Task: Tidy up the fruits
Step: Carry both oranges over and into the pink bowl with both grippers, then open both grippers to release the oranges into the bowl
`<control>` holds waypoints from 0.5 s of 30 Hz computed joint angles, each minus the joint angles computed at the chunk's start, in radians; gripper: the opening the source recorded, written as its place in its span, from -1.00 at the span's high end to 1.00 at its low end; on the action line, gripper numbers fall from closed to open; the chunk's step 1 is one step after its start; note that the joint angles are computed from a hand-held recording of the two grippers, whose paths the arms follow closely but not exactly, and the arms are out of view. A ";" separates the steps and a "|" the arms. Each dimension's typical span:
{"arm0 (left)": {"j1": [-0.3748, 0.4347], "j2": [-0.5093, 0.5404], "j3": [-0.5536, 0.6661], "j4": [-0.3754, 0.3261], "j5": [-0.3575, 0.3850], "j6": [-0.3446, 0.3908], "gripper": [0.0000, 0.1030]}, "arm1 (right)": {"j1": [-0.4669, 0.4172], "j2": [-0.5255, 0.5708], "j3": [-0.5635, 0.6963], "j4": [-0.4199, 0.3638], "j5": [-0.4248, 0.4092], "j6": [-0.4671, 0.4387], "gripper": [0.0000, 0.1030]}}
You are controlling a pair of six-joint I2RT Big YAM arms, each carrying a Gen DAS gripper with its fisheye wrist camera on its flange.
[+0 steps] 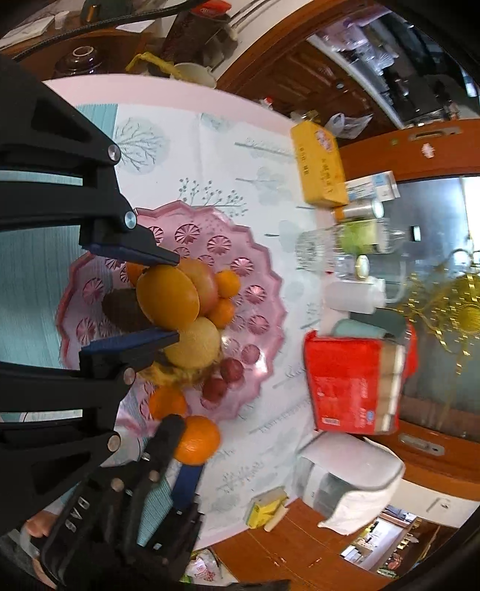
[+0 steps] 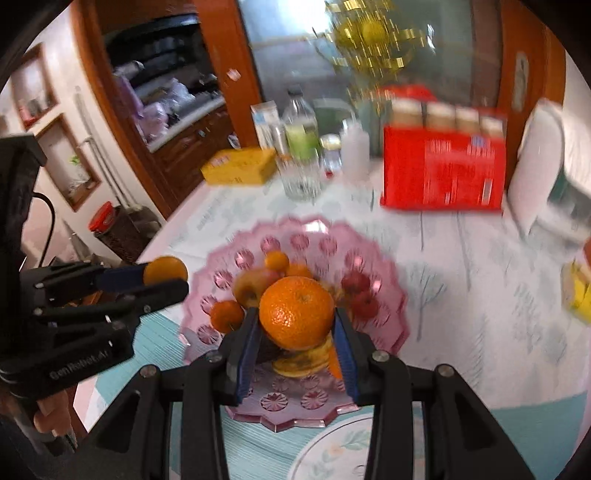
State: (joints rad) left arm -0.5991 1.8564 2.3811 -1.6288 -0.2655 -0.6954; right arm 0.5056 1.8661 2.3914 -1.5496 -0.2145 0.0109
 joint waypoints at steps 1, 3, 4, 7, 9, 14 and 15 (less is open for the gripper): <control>0.011 -0.012 -0.046 0.031 0.021 0.004 0.37 | 0.003 -0.001 -0.018 0.003 0.002 0.008 0.24; 0.022 -0.026 -0.101 0.073 0.050 0.007 0.37 | 0.011 0.006 -0.048 -0.001 0.017 0.018 0.24; 0.029 -0.030 -0.132 0.100 0.071 0.012 0.37 | 0.015 0.010 -0.055 -0.003 0.026 0.020 0.24; 0.037 -0.024 -0.165 0.130 0.103 0.019 0.37 | 0.024 0.020 -0.068 -0.009 0.047 0.022 0.23; 0.043 -0.018 -0.180 0.146 0.124 0.029 0.37 | 0.027 0.029 -0.063 -0.014 0.054 0.022 0.23; 0.050 -0.001 -0.197 0.173 0.159 0.049 0.36 | 0.028 0.059 -0.038 -0.033 0.074 0.020 0.23; 0.051 0.001 -0.199 0.176 0.163 0.052 0.36 | 0.027 0.061 -0.038 -0.033 0.078 0.021 0.23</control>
